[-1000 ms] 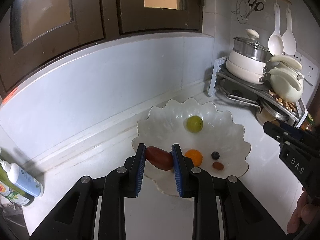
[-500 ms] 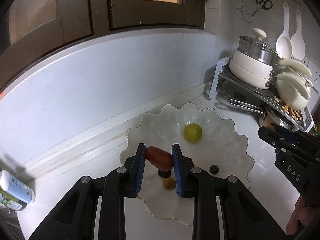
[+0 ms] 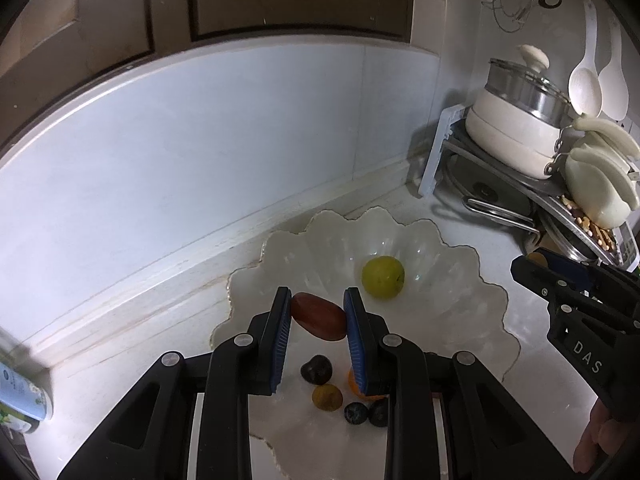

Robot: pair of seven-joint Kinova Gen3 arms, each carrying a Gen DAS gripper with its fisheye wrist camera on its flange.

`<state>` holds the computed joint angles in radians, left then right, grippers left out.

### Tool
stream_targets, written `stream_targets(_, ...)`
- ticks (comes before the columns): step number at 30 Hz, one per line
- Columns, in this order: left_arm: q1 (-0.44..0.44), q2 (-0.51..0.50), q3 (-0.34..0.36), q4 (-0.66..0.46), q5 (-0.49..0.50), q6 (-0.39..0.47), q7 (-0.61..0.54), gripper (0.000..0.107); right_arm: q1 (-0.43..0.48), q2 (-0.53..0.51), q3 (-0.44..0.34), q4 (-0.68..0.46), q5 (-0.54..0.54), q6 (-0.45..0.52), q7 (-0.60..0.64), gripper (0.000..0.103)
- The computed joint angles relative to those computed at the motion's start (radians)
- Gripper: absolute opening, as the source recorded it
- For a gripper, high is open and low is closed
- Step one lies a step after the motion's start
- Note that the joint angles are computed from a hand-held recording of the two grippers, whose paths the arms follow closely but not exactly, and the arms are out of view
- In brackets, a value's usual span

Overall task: Organize fruits
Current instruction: 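Carry the date and the yellow-brown fruit up over the white bowl, then open both tools to drop the date and yellow-brown fruit into the bowl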

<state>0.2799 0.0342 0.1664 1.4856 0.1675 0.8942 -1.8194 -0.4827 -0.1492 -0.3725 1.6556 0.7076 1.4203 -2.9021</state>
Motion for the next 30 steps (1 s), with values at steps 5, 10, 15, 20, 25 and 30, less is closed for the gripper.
stream_targets(5, 0.005, 0.036, 0.004, -0.016, -0.006, 0.004, -0.004, 0.027, 0.015, 0.006, 0.029, 0.002, -0.03, -0.033, 0.043, 0.025)
stream_targets(10, 0.008, 0.059, 0.004, -0.03, -0.008, 0.013, -0.007, 0.028, 0.034, 0.012, 0.054, -0.003, -0.067, -0.06, 0.091, 0.025)
stream_targets(15, 0.008, 0.072, 0.005, -0.045, -0.003, 0.033, -0.014, 0.034, 0.049, 0.016, 0.066, -0.005, -0.093, -0.077, 0.119, 0.026)
stream_targets(20, 0.016, 0.058, 0.003, -0.032, -0.027, 0.01, 0.007, 0.06, 0.054, 0.024, 0.067, -0.017, -0.103, -0.068, 0.14, 0.032)
stream_targets(25, 0.016, 0.053, 0.003, -0.033, -0.037, 0.015, 0.014, 0.061, 0.051, 0.017, 0.058, -0.016, -0.093, -0.058, 0.117, 0.059)
stream_targets(30, 0.01, 0.031, -0.001, -0.018, -0.034, 0.009, 0.018, 0.072, 0.04, 0.019, 0.041, -0.028, -0.082, -0.025, 0.094, 0.066)
